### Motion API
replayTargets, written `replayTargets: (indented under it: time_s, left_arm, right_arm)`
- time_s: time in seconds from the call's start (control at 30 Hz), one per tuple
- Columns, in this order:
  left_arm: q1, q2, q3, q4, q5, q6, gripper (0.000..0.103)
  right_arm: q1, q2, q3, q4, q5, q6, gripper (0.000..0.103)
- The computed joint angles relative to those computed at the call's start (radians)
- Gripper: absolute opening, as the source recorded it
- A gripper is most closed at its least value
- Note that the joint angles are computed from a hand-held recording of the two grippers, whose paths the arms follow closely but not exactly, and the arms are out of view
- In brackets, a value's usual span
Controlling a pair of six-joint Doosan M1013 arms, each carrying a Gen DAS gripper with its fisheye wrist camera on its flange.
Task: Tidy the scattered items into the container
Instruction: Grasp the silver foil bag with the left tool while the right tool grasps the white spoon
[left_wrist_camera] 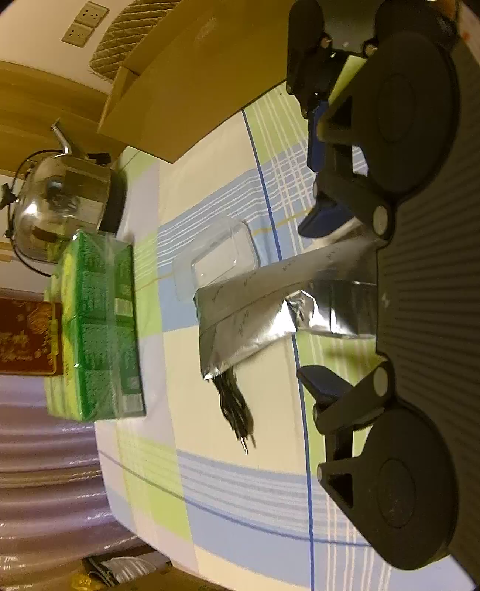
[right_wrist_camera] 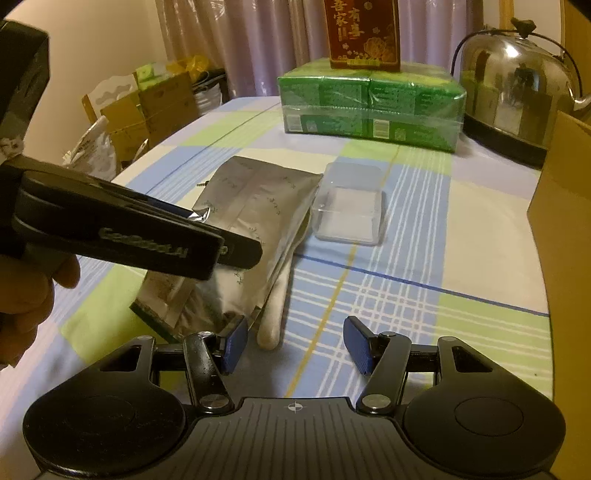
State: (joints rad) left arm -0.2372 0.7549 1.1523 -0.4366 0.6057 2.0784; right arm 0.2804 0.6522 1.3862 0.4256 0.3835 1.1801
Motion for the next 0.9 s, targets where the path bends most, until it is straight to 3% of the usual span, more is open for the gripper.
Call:
replayTargets:
  time_s: [0.1,0.2,0.33,0.53,0.63,0.9]
  left_arm:
    - [-0.002,0.015,-0.022,0.009,0.023,0.003,0.041]
    - [0.001,0.012,-0.019,0.006,0.026,0.030,0.036]
    - [0.008,-0.002,-0.004,0.035,0.021,0.040,0.033]
    - [0.023,-0.021,0.021,0.081,0.019,0.034,0.032]
    - [0.028,-0.028,0.034,0.075,0.014,0.031,0.033]
    - [0.026,-0.057,0.076,0.068,0.004,0.036,0.028]
  right_arm:
    - [0.001,0.008,-0.010,0.011,0.003,-0.009,0.050]
    - [0.003,0.017,-0.024,0.012,0.005,-0.009,0.047]
    - [0.010,0.032,-0.047,-0.014,0.012,0.007,0.044]
    - [0.022,0.058,-0.085,-0.100,0.003,0.101,0.033]
    - [0.026,0.066,-0.099,-0.163,0.007,0.166,0.006]
    - [0.019,0.006,-0.026,-0.115,0.061,0.128,0.006]
